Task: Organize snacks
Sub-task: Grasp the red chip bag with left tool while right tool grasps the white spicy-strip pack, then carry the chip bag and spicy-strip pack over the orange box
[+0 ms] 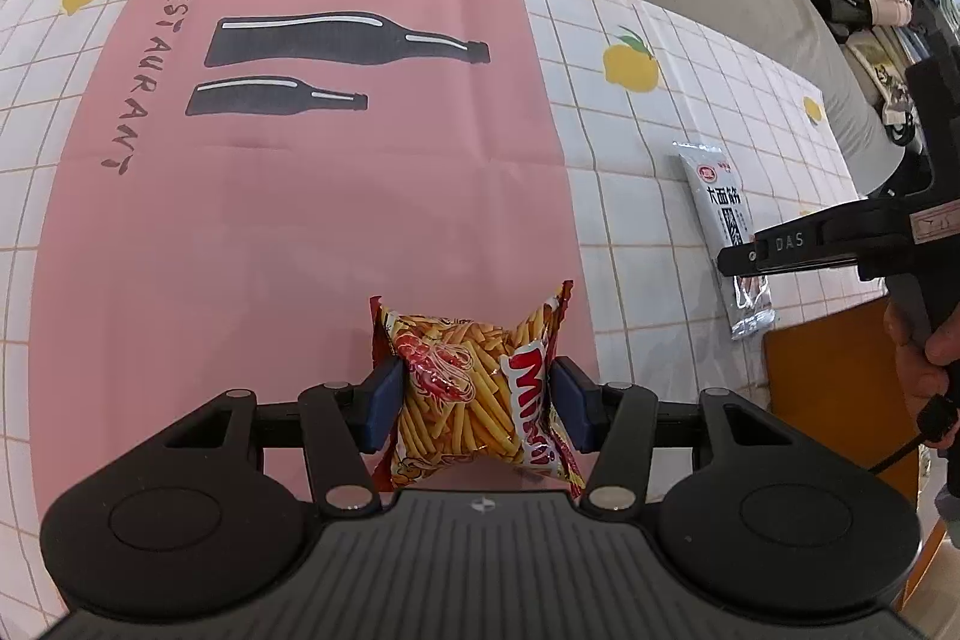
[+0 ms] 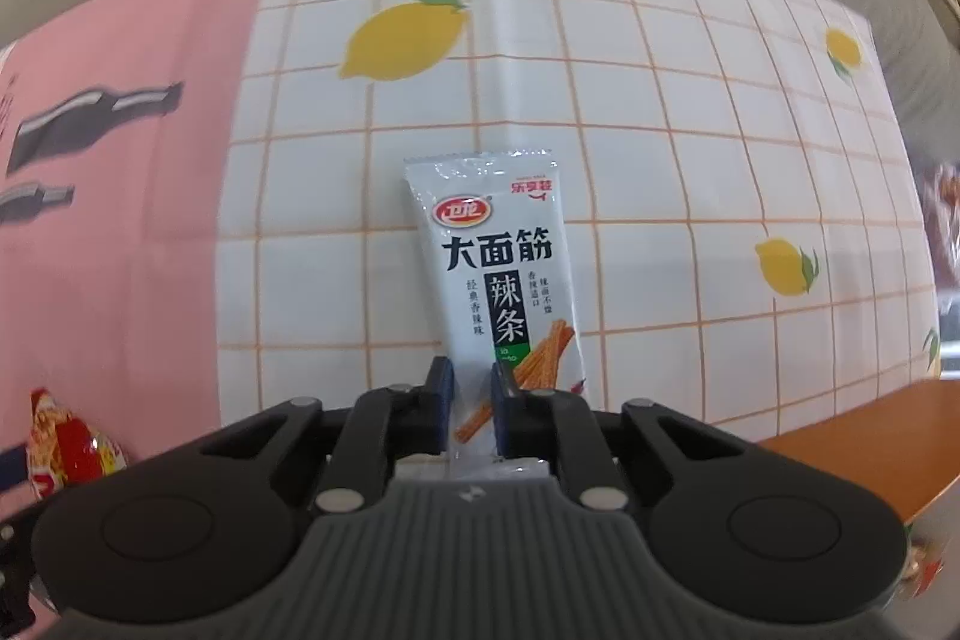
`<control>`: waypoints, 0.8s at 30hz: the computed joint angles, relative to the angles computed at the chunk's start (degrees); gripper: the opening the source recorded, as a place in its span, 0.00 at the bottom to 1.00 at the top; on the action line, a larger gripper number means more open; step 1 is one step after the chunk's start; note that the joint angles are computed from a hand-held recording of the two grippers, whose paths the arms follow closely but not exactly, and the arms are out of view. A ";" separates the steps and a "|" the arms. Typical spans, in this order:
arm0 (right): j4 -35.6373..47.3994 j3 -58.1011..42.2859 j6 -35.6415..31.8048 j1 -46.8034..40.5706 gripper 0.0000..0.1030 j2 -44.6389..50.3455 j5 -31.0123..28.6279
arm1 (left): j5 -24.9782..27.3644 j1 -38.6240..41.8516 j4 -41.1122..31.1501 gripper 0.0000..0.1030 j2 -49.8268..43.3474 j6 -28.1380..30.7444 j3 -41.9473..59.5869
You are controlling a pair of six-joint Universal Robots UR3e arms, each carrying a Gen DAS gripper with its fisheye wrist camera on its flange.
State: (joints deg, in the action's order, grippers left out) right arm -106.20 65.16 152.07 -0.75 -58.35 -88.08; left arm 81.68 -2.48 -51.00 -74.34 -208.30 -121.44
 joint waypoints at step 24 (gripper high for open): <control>7.30 -13.56 4.85 -0.81 0.79 10.01 -0.59 | -5.57 7.80 0.36 0.93 7.97 -2.96 -9.33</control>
